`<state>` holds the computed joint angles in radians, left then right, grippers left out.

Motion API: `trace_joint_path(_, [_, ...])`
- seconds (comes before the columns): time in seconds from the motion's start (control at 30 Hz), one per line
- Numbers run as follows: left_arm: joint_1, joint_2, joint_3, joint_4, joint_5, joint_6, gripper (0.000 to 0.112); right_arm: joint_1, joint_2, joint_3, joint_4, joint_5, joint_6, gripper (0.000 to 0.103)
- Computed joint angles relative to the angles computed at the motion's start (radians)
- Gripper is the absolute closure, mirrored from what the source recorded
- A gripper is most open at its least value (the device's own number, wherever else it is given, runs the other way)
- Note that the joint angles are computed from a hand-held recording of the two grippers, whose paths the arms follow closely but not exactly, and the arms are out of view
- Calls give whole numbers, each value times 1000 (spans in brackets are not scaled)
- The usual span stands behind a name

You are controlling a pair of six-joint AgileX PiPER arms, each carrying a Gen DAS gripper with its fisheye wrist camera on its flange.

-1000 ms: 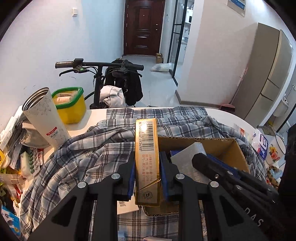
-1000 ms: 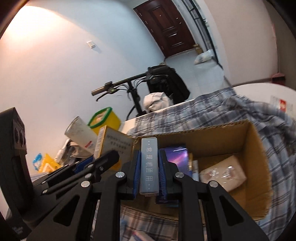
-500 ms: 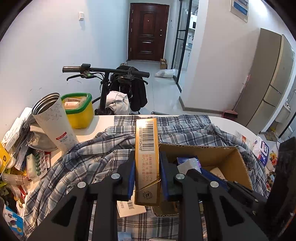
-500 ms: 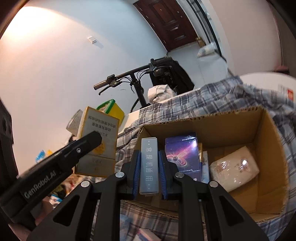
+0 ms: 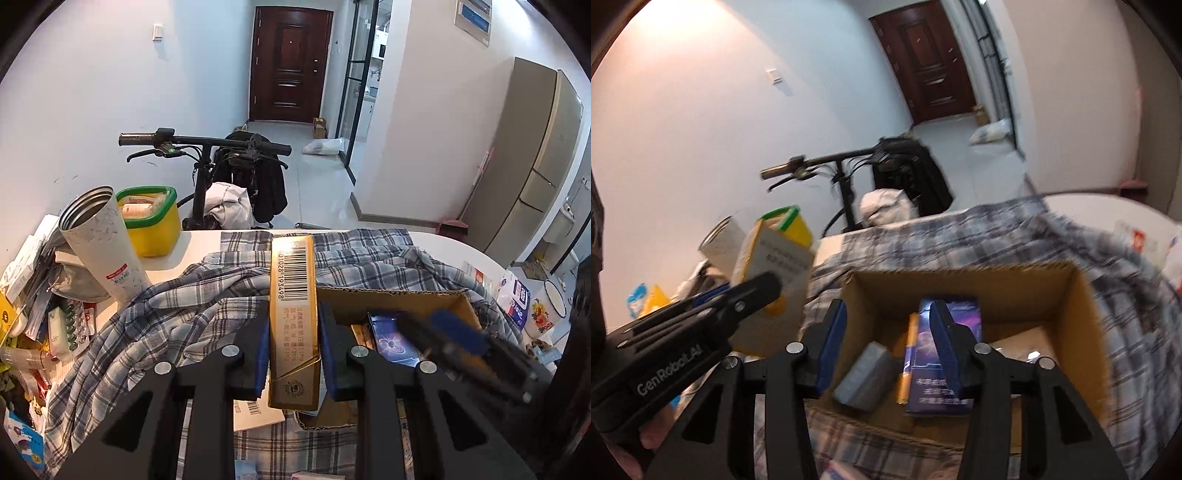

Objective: Organize objects
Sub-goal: 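Lower the gold pack and grey-blue box into the cardboard box with both tools, then open both tools to release the packs inside the box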

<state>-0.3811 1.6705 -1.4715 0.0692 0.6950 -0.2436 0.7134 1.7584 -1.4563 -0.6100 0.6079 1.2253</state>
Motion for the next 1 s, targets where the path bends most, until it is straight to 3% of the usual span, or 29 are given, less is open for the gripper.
trace_joint_path(0.43, [-39, 133, -56, -174, 55, 171, 88, -107, -73, 34, 32, 39, -6, 57])
trace_joint_path(0.8, [-99, 202, -65, 18, 59, -14, 88, -112, -54, 29, 98, 16, -68, 58])
trace_joint_path(1.0, [-83, 210, -66, -51, 51, 39, 87, -112, -62, 34, 88, 16, -60, 57])
